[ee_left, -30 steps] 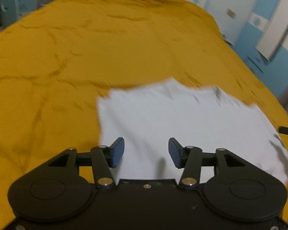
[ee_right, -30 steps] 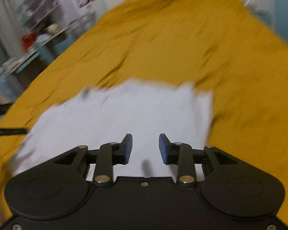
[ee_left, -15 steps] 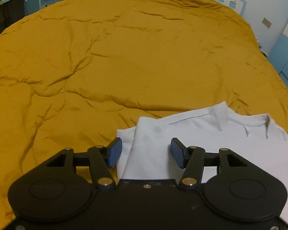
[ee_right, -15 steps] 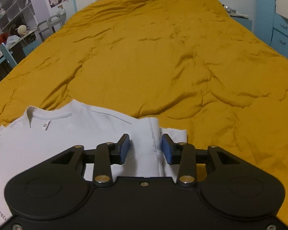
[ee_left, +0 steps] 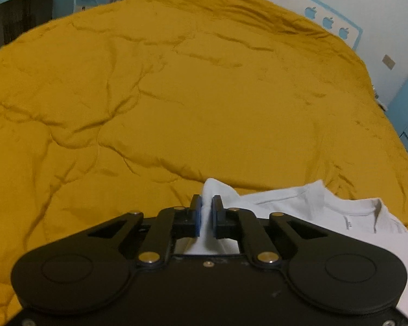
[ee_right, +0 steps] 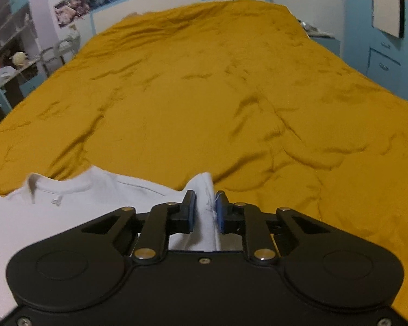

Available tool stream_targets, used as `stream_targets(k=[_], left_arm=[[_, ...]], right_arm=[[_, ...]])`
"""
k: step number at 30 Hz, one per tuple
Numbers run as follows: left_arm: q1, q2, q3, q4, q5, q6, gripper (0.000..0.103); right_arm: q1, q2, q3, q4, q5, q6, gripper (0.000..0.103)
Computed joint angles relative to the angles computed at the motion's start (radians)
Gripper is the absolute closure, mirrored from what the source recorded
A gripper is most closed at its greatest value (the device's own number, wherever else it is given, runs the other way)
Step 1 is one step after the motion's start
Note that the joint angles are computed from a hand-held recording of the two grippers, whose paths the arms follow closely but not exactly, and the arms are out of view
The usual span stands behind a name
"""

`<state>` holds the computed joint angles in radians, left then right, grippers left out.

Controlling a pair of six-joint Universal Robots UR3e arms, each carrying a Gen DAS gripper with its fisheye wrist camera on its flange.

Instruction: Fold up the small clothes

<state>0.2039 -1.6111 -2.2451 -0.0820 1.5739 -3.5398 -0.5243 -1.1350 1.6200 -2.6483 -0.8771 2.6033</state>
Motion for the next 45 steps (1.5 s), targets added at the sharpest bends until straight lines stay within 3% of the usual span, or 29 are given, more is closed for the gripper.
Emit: stream_targets(k=[7, 10, 12, 13, 16, 19, 22, 26, 29, 32, 35, 41, 45], left_arm=[[-0.040, -0.089, 0.038, -0.014, 0.062, 0.015, 0.089], [-0.051, -0.052, 0.051, -0.064, 0.072, 0.039, 0.083], [-0.056, 0.009, 0.046, -0.112, 0.075, 0.050, 0.068], [-0.068, 0.050, 0.038, -0.138, 0.094, 0.051, 0.052], [-0.092, 0.198, -0.017, -0.205, 0.121, 0.064, 0.046], [-0.126, 0.379, -0.057, -0.375, 0.155, 0.021, 0.036], [-0.188, 0.594, -0.108, -0.568, 0.188, -0.048, 0.031], [-0.298, 0.829, -0.136, -0.804, 0.246, -0.160, 0.027], [-0.331, 0.985, -0.152, -0.963, 0.232, -0.228, 0.027], [-0.362, 1.040, -0.172, -1.018, 0.231, -0.287, 0.027], [-0.387, 1.045, -0.187, -1.034, 0.233, -0.332, 0.027], [-0.241, 1.153, -0.245, -1.054, 0.103, -0.249, 0.026], [-0.061, 1.293, -0.257, -1.162, -0.073, -0.151, 0.026]], right_arm=[[0.012, 0.061, -0.010, -0.030, -0.044, 0.039, 0.089], [-0.007, 0.028, -0.005, 0.013, -0.024, 0.028, 0.079], [-0.027, -0.045, 0.055, 0.007, -0.014, 0.015, 0.073], [-0.034, -0.083, 0.088, 0.006, -0.015, 0.002, 0.072], [-0.099, -0.273, 0.221, 0.097, 0.022, -0.095, 0.071], [-0.177, -0.521, 0.376, 0.222, 0.020, -0.208, 0.065], [-0.287, -0.784, 0.503, 0.427, 0.047, -0.339, 0.063], [-0.484, -1.084, 0.536, 0.932, 0.120, -0.582, 0.062], [-0.599, -1.236, 0.540, 1.192, 0.138, -0.745, 0.062], [-0.702, -1.354, 0.530, 1.439, 0.130, -0.912, 0.062], [-0.769, -1.456, 0.552, 1.547, 0.122, -1.007, 0.062], [-0.740, -1.478, 0.657, 1.370, 0.084, -0.907, 0.062], [-0.721, -1.431, 0.685, 1.290, 0.068, -0.852, 0.062]])
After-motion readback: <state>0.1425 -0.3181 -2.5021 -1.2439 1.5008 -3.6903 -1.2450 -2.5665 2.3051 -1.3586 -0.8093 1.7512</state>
